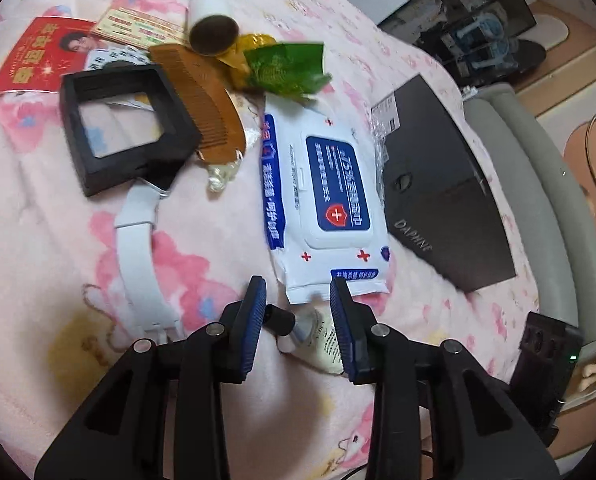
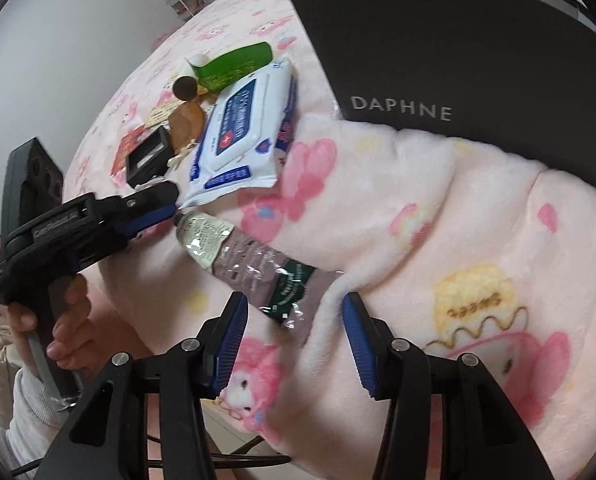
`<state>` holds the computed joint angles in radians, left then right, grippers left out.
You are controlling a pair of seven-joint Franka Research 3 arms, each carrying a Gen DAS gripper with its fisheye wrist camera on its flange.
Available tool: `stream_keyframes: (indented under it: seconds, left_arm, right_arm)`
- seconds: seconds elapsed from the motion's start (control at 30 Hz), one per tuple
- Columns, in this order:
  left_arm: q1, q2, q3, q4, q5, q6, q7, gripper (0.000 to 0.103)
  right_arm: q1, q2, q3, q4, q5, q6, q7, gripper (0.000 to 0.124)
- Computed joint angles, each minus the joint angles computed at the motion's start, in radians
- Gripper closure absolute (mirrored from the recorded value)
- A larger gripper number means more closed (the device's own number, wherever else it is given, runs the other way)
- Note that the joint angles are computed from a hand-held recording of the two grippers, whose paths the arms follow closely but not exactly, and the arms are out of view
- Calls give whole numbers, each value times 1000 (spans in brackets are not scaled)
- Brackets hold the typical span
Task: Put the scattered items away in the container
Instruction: 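Close the left gripper on the cap end of the hand-cream tube, then lift the hand-cream tube with the left gripper toward the DAPHNE box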
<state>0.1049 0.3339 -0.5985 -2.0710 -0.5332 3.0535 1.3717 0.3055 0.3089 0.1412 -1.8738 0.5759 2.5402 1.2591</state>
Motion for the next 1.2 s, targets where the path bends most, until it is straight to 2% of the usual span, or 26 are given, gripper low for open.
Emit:
stream_keyframes:
  seconds: [0.07, 0.1, 0.2, 0.3, 0.4, 0.47, 0.53, 0.63, 0.83, 0.97, 1.03, 1.1, 1.2]
  left_arm:
    - [-111, 0, 129, 25, 131, -64, -113, 70]
    - [-137, -4, 159, 24, 146, -74, -127, 70]
    - [-138, -13, 164, 10, 156, -50, -161, 70]
    - [-139, -22, 170, -5, 174, -21, -196, 70]
    - [-84, 0, 108, 8, 163, -13, -159, 66]
    - [-99, 14, 125, 29, 193, -42, -172, 66]
    - [-123, 19, 151, 45, 225, -64, -193, 66]
    - [-113, 16, 140, 39, 224, -66, -187, 66]
    - [-97, 15, 122, 34, 196, -81, -159, 66]
    - [-70, 1, 88, 14, 136, -75, -122, 66]
    - [-12, 0, 23, 3, 47, -67, -60, 66]
    - [16, -7, -3, -8, -25, -72, -23, 66]
    - [-16, -11, 29, -5, -59, -77, -16, 67]
  right_arm:
    - [-4, 3, 5, 5, 10, -8, -17, 78]
    - [-6, 3, 4, 6, 9, -16, -22, 78]
    - [3, 17, -7, 16, -14, -30, 17, 78]
    - [0, 4, 3, 11, 1, -17, -1, 79]
    - [-5, -21, 20, -9, 44, 45, -63, 79]
    - [-18, -13, 36, 4, 96, 32, -119, 79]
    - [-7, 20, 24, 31, 79, 2, -92, 78]
    - [27, 46, -24, 34, -30, -14, 46, 78]
    - [-30, 57, 8, 52, 64, -57, 6, 78]
    - [-30, 79, 14, 89, 90, -63, 20, 78]
    - [-9, 76, 7, 94, 52, -50, 40, 80]
    - [-7, 73, 8, 99, 40, -51, 40, 81]
    - [-8, 94, 6, 118, 25, -76, 45, 81]
